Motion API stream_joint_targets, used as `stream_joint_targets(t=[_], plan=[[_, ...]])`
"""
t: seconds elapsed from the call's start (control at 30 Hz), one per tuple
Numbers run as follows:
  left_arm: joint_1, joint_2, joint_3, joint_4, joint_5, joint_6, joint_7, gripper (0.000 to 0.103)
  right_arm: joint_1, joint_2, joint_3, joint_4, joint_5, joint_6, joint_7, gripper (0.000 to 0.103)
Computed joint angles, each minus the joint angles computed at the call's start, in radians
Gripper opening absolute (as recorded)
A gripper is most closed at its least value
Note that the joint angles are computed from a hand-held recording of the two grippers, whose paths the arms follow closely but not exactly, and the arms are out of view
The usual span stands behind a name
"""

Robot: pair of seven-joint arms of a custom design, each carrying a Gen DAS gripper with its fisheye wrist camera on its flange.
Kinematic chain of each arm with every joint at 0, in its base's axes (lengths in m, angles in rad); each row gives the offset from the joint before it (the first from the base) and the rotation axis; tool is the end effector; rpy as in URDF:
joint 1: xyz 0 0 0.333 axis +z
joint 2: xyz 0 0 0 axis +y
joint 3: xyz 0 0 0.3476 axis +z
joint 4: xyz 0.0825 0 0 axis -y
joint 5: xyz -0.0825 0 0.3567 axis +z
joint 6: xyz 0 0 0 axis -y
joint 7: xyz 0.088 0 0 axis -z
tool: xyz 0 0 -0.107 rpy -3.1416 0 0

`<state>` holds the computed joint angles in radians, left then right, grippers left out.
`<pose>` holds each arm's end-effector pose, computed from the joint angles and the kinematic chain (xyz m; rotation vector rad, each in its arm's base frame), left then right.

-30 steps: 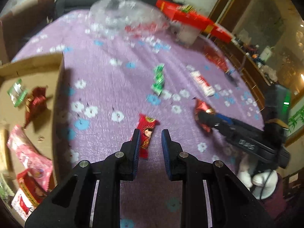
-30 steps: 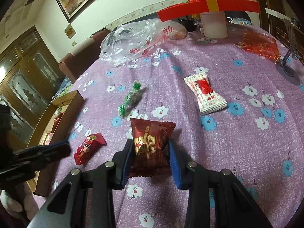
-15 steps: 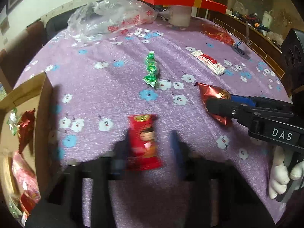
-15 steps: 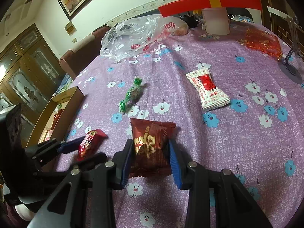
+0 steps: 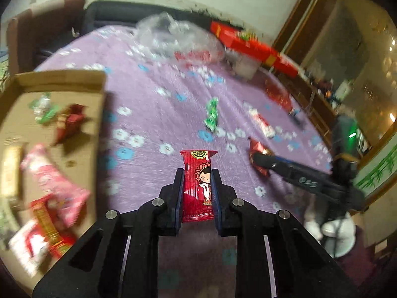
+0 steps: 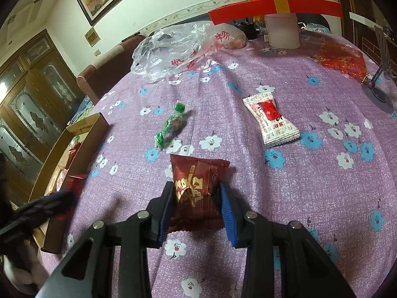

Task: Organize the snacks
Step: 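Lift both snacks and carry them over the cardboard box, then open both tools to drop the square pack and red bar into the box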

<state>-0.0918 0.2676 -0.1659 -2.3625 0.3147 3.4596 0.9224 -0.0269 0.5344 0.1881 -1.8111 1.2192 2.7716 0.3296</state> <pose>0.5252 -0.1710 0.3691 -1.9499 1.8116 -1.1105 0.6645 0.0506 0.3195 -1.8736 1.4253 -0.1726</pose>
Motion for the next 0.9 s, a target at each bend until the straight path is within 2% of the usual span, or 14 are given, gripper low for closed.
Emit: stream_joint_targets(t=[0.03,0.07,0.17,0.2,0.27,0.4,0.53,0.7,0.77,0.9], plan=[[0.0,-0.016,0.006,-0.018,-0.004,0.013,0.0,0.019,0.0,0.0,0.001,0.0,0.002,0.003,-0.004,0.04],[-0.02,-0.05,0.036,-0.057,-0.031,0.037,0.015,0.019,0.001,0.0,0.002,-0.001,0.004,0.007,-0.007,0.04],[-0.146,-0.127,0.146,-0.142,-0.25,0.062,0.189,0.019,0.001,0.0,0.008,-0.005,0.023,0.03,-0.027,0.04],[-0.152,-0.143,0.155,-0.16,-0.286,0.067,0.221,0.019,0.0,-0.001,0.01,-0.005,0.029,0.033,-0.033,0.04],[-0.139,-0.195,0.165,-0.211,-0.352,0.074,0.275,0.019,-0.003,-0.006,0.01,-0.006,0.034,0.025,-0.037,0.039],[-0.064,-0.246,0.155,-0.253,-0.383,0.062,0.314,0.019,0.001,-0.057,0.015,-0.031,0.059,0.002,-0.067,0.039],[0.034,-0.243,0.141,-0.258,-0.294,0.05,0.252,0.019,0.043,-0.109,0.002,-0.033,0.028,-0.069,-0.041,0.039],[0.206,-0.189,0.102,-0.193,0.003,0.016,0.023,0.019,0.132,-0.112,-0.01,0.014,-0.088,-0.113,0.058,0.039],[0.293,-0.153,0.063,-0.141,0.14,-0.013,-0.086,0.019,0.169,-0.099,-0.006,0.039,-0.143,-0.119,0.101,0.039],[0.4,-0.087,-0.011,-0.054,0.236,-0.077,-0.156,0.019,0.236,-0.054,0.01,0.092,-0.249,-0.112,0.175,0.039]])
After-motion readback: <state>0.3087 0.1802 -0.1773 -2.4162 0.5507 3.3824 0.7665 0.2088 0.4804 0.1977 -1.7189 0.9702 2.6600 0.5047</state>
